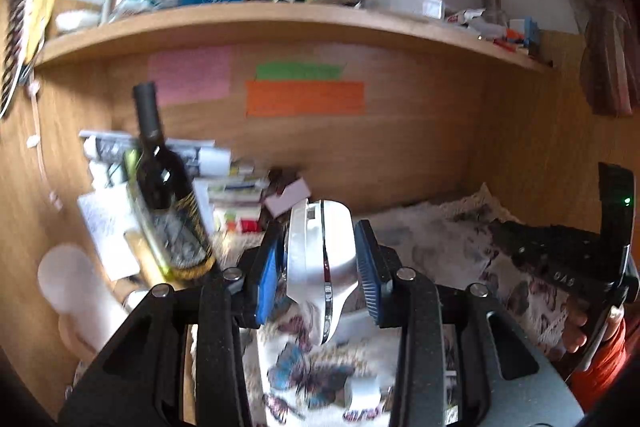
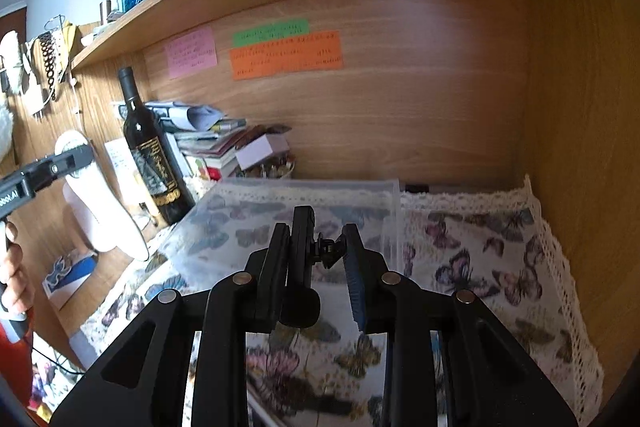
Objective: Organize rigid objects
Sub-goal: 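Carry the white device with the left tool into the clear box and release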
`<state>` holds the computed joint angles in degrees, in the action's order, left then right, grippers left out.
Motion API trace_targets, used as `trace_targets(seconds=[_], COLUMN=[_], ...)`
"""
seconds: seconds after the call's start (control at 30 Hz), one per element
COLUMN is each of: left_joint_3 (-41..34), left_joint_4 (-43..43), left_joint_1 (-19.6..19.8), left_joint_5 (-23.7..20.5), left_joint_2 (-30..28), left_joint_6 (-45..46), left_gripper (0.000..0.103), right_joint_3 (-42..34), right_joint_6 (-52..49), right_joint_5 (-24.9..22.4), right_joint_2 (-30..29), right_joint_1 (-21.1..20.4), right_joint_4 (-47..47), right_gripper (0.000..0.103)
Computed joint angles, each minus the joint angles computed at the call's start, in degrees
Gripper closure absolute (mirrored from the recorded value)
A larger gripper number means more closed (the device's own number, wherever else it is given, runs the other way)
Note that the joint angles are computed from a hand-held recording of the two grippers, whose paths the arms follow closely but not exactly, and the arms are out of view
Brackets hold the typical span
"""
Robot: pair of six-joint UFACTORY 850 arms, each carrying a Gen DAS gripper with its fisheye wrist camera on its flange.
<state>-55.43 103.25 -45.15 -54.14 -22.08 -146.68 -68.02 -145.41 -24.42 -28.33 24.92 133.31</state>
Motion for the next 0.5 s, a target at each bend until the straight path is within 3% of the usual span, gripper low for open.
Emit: trace_targets(seconds=[0.17, 0.33, 0.5], left_joint_3=[-4.7, -9.6, -13.8], left_joint_4=[1.4, 7.2, 12.7], left_joint_1=[2.7, 6.4, 9.2], left_joint_5=[2.1, 9.3, 18.2], left_joint_2=[-3.5, -8.0, -12.2], left_joint_6=[3.1, -0.2, -5.3], left_gripper=[0.067, 0.067, 0.067], right_joint_3=[-5.0, -11.2, -17.2], right_joint_6=[1.6, 7.3, 20.4], right_joint_5=[2.9, 7.9, 12.8], right_joint_2=[-3.1, -7.6, -12.6], right_joint_1=[1.0, 2.3, 3.5], right_joint_4=[-1.7, -7.6, -21.3], right_gripper=[0.079, 0.079, 0.079])
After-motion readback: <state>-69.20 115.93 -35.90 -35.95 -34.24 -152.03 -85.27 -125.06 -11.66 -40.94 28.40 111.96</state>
